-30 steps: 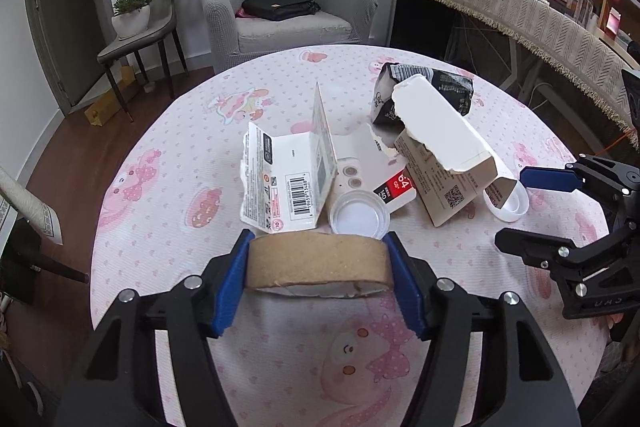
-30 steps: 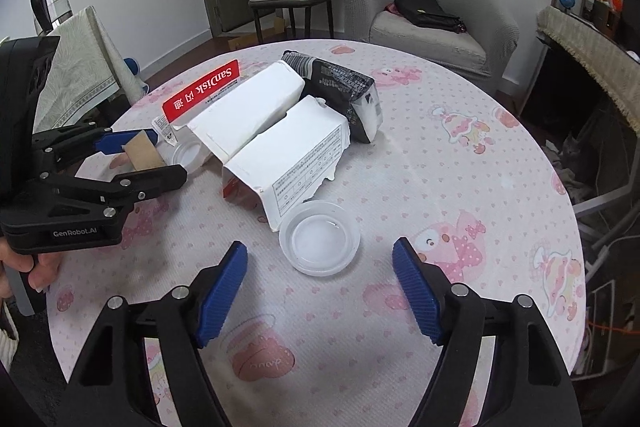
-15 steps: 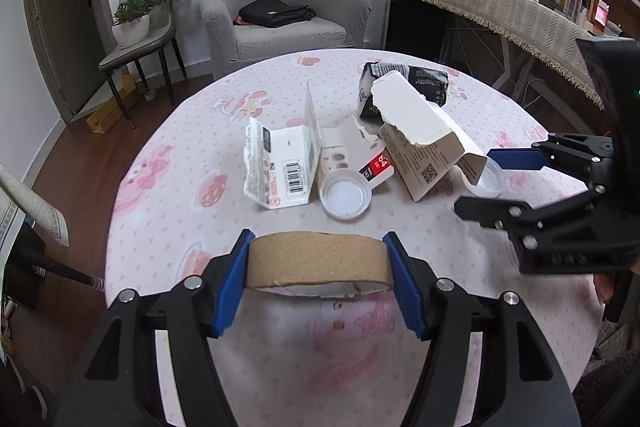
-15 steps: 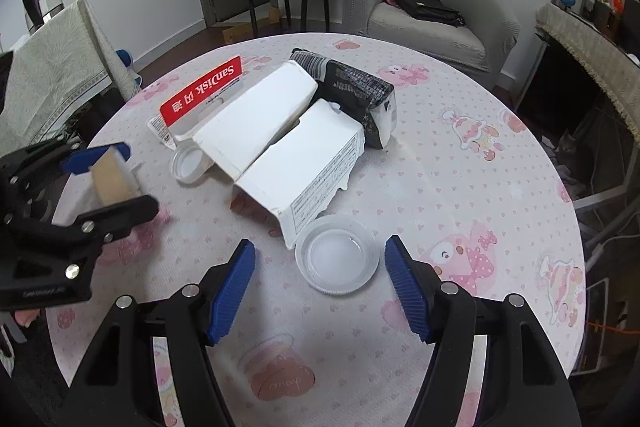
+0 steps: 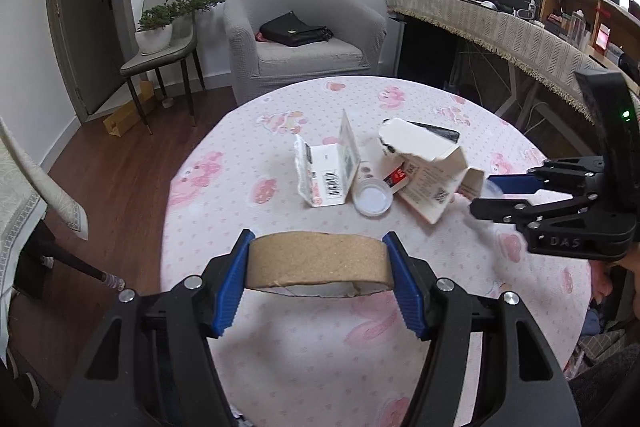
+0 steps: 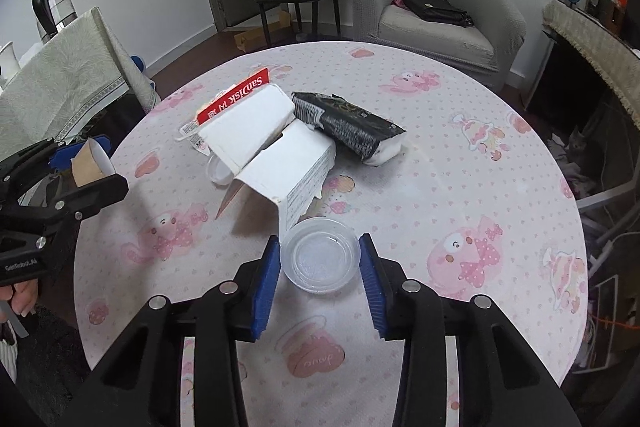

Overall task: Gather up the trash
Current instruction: 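Grasp the brown tape roll with the left tool while the right grasps the clear plastic lid, then carry the tape roll and plastic lid over the teal bin with both tools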

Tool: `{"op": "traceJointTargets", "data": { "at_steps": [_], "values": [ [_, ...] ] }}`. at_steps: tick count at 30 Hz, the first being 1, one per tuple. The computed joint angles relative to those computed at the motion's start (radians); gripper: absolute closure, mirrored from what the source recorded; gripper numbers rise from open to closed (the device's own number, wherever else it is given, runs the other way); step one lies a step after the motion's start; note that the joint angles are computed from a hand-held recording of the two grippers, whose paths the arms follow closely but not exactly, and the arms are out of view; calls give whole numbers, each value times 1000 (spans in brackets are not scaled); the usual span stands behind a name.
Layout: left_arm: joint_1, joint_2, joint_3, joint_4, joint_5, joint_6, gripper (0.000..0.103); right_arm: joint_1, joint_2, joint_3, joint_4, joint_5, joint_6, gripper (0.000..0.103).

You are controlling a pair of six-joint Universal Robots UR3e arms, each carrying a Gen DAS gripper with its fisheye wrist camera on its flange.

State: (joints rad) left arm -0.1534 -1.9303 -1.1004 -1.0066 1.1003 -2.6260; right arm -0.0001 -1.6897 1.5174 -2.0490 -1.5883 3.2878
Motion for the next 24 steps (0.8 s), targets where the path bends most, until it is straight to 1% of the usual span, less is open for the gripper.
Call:
{"op": "traceJointTargets", "data": {
  "at_steps": [5,9,13,15,16,24],
  "values": [
    [20,11,-8,0,5,9,36,20,-11,-25,35,-3,5,63],
    [31,26,-34,29,20,24,36,52,-7,-55,79,-17,10,63],
    [47,30,-39,23,23,38,36,72,4,-79,176,-40,23,63],
    [54,32,-44,22,24,45,36,77,13,-81,203,-30,12,63],
    [57,32,-45,22,25,48,36,92,24,-91,214,-48,14,63],
    [95,42,-55,13,7,59,36,134,43,-124,245,-92,30,63]
  ]
}}
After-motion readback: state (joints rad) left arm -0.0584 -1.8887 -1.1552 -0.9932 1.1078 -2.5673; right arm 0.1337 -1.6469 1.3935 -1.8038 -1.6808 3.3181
